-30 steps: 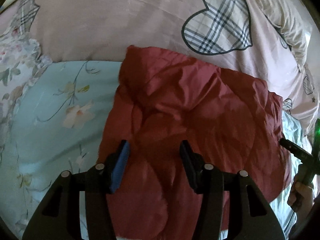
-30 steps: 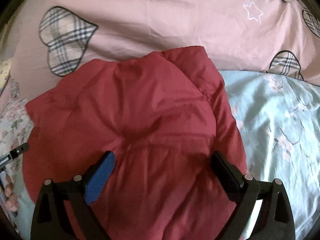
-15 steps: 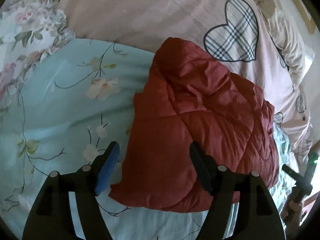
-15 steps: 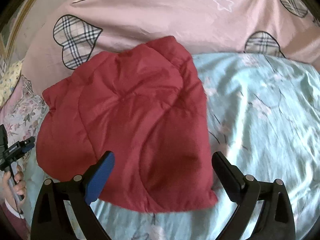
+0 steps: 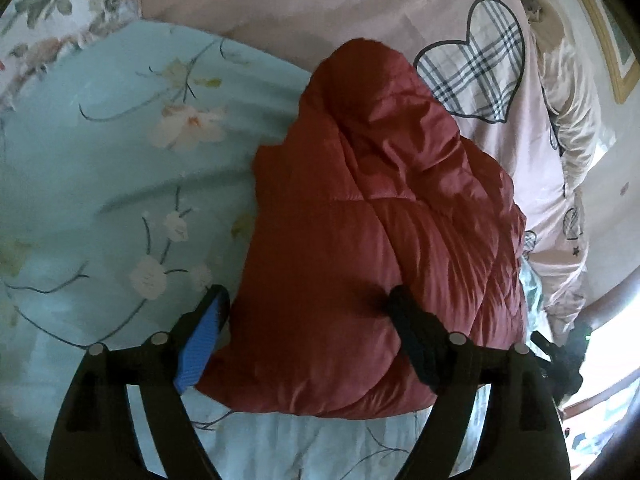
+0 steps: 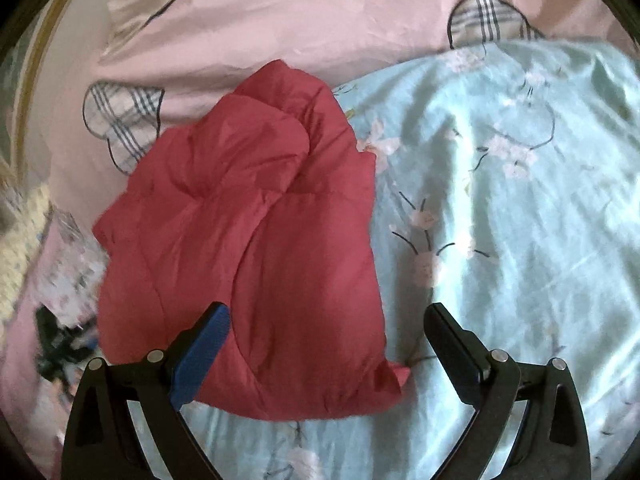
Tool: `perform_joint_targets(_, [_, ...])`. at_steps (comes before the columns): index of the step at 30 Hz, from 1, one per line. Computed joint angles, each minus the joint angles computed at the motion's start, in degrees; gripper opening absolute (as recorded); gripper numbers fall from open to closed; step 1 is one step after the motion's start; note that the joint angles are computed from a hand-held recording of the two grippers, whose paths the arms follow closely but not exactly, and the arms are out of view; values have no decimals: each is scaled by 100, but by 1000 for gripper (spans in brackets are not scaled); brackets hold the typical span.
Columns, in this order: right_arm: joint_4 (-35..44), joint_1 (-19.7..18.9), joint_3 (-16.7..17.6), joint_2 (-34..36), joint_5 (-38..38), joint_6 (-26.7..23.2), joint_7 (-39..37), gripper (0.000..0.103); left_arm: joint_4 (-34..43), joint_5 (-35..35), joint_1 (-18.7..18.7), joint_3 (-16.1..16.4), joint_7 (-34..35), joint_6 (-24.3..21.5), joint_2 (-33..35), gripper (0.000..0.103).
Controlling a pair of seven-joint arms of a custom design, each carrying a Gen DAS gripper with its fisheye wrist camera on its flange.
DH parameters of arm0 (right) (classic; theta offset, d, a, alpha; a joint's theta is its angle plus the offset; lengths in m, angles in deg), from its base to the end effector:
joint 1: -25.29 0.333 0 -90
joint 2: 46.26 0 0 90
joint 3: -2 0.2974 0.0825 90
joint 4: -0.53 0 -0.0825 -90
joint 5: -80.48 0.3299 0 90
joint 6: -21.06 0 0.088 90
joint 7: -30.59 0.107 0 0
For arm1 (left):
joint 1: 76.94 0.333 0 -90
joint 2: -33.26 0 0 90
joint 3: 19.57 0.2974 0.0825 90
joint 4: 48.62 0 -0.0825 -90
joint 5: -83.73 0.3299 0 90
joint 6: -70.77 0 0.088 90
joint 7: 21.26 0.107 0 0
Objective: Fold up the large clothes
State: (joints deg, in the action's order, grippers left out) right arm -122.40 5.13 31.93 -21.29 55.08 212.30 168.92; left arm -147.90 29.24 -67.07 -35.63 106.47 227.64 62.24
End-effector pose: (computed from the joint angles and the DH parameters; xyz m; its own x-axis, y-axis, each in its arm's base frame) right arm 0.5642 0.1173 0.3488 -0.1165 -0.8457 -0.5208 -0.7309 0.4281 -0.5316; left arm 0.6452 -0.0130 0.3554 -0.0628 -0.8536 0.5172 -0.8257 -0.2467 -0.5074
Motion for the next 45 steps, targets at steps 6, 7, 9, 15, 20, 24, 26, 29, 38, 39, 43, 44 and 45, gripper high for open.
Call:
perform_joint_targets(6, [354, -595, 578, 676, -158, 25, 65, 98, 262, -233, 132, -107, 95, -267, 238, 85])
perform_joint_targets(7, [425, -674, 674, 783, -179, -18, 54, 98, 314, -198, 112, -87, 81, -287, 280, 86])
perform_joint_targets(9, [578, -961, 1028, 1110, -252, -69, -56, 98, 422, -134, 80, -75, 67, -301, 371, 88])
perform_joint_targets(15, [844, -1008, 1297, 1512, -106, -151, -413, 100, 822, -132, 150, -159, -71, -532, 708, 96])
perform_joint_targets(20, [928, -921, 1304, 1634, -90, -63, -465, 99, 1139, -411, 379, -354, -12, -1043, 1009, 97])
perform_joint_targets(24, [1079, -900, 1392, 1775, -116, -138, -545, 98, 1175, -550, 358, -373, 72, -1059, 1058, 96])
perform_joint_targets(26, [1141, -881, 1419, 1819, -76, -181, -612, 97, 1199, -576, 333, -368, 89, -1052, 1071, 96])
perform_joint_targets(29, [1168, -911, 1474, 1868, -1, -213, -718, 96, 1237, -614, 347, -370, 71, -1119, 1090, 94])
perform_joint_targets(38, [1460, -1173, 1914, 2285, 255, -428, -1146, 84, 1423, -641, 339, -405, 116, -1264, 1162, 67])
perform_joint_targets(39, [1421, -1231, 1985, 2297, 285, -414, -1201, 76, 1350, -681, 355, -422, 207, -1232, 1109, 60])
perform_joint_targets(43, [1035, -1487, 2187, 2084, 281, -237, -1213, 50, 1011, -970, 456, -470, 581, -1201, 834, 49])
perform_joint_targets(44, [970, -1515, 2207, 2025, 257, -213, -1168, 47, 930, -1034, 458, -456, 646, -1198, 756, 48])
perform_joint_targets(45, [836, -1579, 2249, 1895, 222, -200, -1110, 44, 786, -1109, 461, -445, 746, -1179, 616, 46])
